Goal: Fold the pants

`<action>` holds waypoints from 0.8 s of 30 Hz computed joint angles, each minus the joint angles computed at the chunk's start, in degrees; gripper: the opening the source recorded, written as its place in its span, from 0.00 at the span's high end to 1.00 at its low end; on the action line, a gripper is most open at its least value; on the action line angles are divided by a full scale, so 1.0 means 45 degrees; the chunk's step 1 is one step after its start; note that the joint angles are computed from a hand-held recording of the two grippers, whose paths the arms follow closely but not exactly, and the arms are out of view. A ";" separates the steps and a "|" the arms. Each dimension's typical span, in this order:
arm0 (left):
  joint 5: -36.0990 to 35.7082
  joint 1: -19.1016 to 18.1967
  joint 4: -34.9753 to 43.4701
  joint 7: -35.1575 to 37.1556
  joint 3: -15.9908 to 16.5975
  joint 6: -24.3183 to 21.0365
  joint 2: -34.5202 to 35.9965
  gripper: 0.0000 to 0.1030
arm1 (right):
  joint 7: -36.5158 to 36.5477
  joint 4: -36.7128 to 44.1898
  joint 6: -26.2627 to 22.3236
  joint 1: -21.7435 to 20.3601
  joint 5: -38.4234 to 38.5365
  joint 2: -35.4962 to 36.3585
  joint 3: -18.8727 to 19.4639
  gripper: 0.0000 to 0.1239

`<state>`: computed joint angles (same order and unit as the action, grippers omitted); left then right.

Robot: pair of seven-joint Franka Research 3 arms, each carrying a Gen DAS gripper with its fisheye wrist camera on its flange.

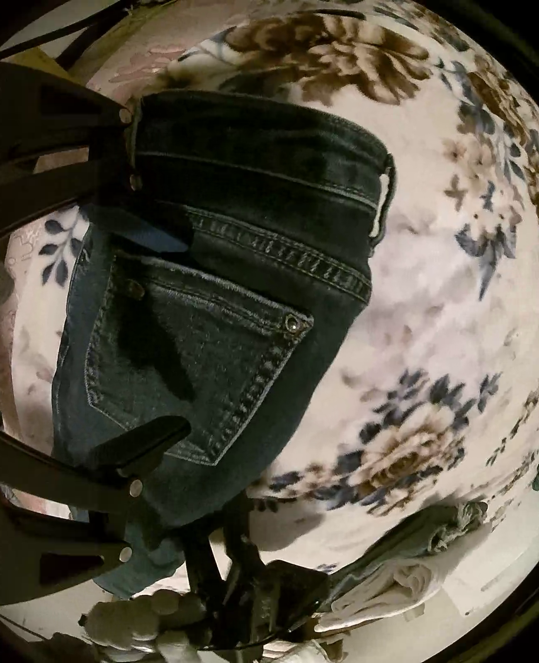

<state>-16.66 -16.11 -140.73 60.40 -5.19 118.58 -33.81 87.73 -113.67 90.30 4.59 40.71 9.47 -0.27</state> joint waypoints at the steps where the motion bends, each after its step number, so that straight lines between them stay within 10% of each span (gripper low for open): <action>1: 0.0032 -0.0003 0.0009 0.0034 -0.0005 -0.0041 0.0026 0.23 | 0.0214 0.0264 0.0046 0.0125 -0.0478 -0.0020 0.0042 0.71; 7: 0.0097 -0.0085 0.0009 0.0440 -0.0034 -0.0175 0.0130 0.23 | 0.0994 0.1121 0.1261 -0.0162 -0.1506 -0.0496 -0.0328 0.85; 11: -0.0129 -0.0065 -0.0072 0.0435 0.0051 -0.0223 0.0009 0.23 | 0.0353 0.2094 0.0061 -0.0423 -0.1742 -0.0094 -0.0346 0.83; 15: -0.0193 -0.0081 -0.0050 0.0536 0.0070 -0.0395 -0.0110 0.23 | -0.0765 0.3120 -0.0985 -0.0157 -0.2764 0.0427 -0.0048 0.51; 18: -0.0101 -0.0153 0.0048 0.0656 -0.0039 -0.0542 -0.0137 0.23 | -0.0604 0.3062 -0.0232 0.0362 -0.4135 0.0639 0.0021 0.88; 24: 0.0624 -0.0325 0.0233 0.0518 -0.0543 -0.0665 -0.0262 0.23 | -0.0399 0.2362 0.1423 -0.0071 -0.3440 -0.0294 -0.0312 0.90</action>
